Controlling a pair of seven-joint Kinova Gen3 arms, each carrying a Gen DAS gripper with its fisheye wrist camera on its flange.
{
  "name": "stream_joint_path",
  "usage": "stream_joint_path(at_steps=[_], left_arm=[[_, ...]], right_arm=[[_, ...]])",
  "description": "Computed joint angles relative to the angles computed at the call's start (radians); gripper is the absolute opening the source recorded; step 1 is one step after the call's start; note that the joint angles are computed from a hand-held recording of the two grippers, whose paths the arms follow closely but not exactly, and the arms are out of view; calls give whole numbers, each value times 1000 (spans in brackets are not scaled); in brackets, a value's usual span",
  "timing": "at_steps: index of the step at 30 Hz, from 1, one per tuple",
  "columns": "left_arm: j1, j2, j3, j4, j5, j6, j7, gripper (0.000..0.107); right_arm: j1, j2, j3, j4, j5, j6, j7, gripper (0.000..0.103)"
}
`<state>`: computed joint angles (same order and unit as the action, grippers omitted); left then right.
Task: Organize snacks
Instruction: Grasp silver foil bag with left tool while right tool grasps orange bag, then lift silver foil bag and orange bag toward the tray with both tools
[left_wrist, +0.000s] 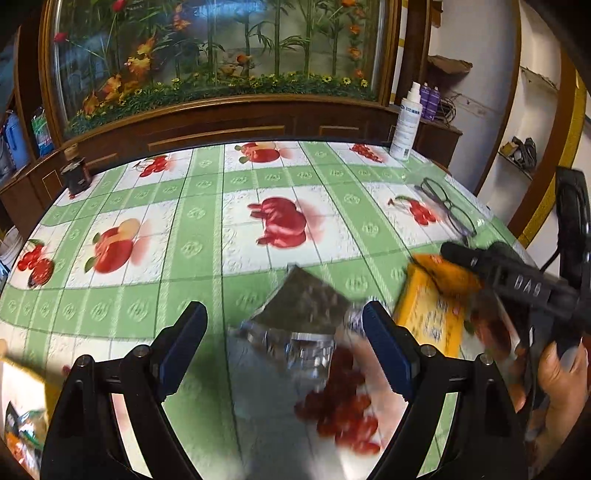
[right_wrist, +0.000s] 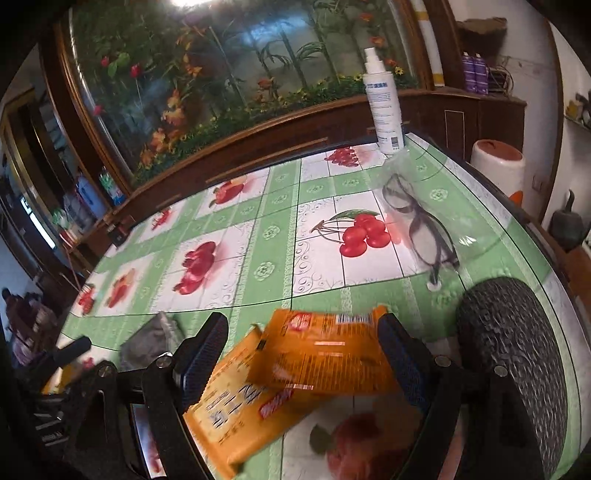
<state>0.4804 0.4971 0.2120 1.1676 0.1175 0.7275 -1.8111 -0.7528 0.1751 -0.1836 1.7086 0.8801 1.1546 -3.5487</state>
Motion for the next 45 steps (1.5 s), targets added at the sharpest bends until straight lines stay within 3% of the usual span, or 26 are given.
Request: stream_joint_path(at_steps=[3,6,10,16,22,27,30,35,39,43,45], left_arm=[[43,50,-25,-70,-37,-4,37,87],[95,125,-60,-198,-95,78,71,87],[112,187,-61,-289,-126,207,43,87],[89,58,-49,-56,-137,133,-56,88],[-58,-119,20,222,-12,90,-193,87],[-149,-249,22,397,90,78,-286,87],[-194,-329,-2,483,169,50,-340,87],[-316,-382,-20,530,350,87,-467,87],[-305,-385,-48,543,352,83,-488,87],[-335,-382,-24,543,430,109,-614,87],[-310,-367,-40,523,429,138,-647,87]], right_arm=[[66,38,-26,-44,-40,4,92,85],[154,76,-81,-95,-94,16,201,86],[124,80,-37,-102,-142,-19,274,88],[87,74,-63,-110,-188,-26,312,92],[-35,83,-115,-128,-185,35,279,95],[-75,97,-259,-142,-142,123,155,95],[-191,88,-222,-131,-96,203,33,95],[-392,-3,-61,-46,-122,232,-170,95],[-347,-16,-125,-14,-105,210,-220,95],[-312,-11,-134,-10,-111,170,-201,95],[-307,-7,-130,-13,-109,155,-190,95]])
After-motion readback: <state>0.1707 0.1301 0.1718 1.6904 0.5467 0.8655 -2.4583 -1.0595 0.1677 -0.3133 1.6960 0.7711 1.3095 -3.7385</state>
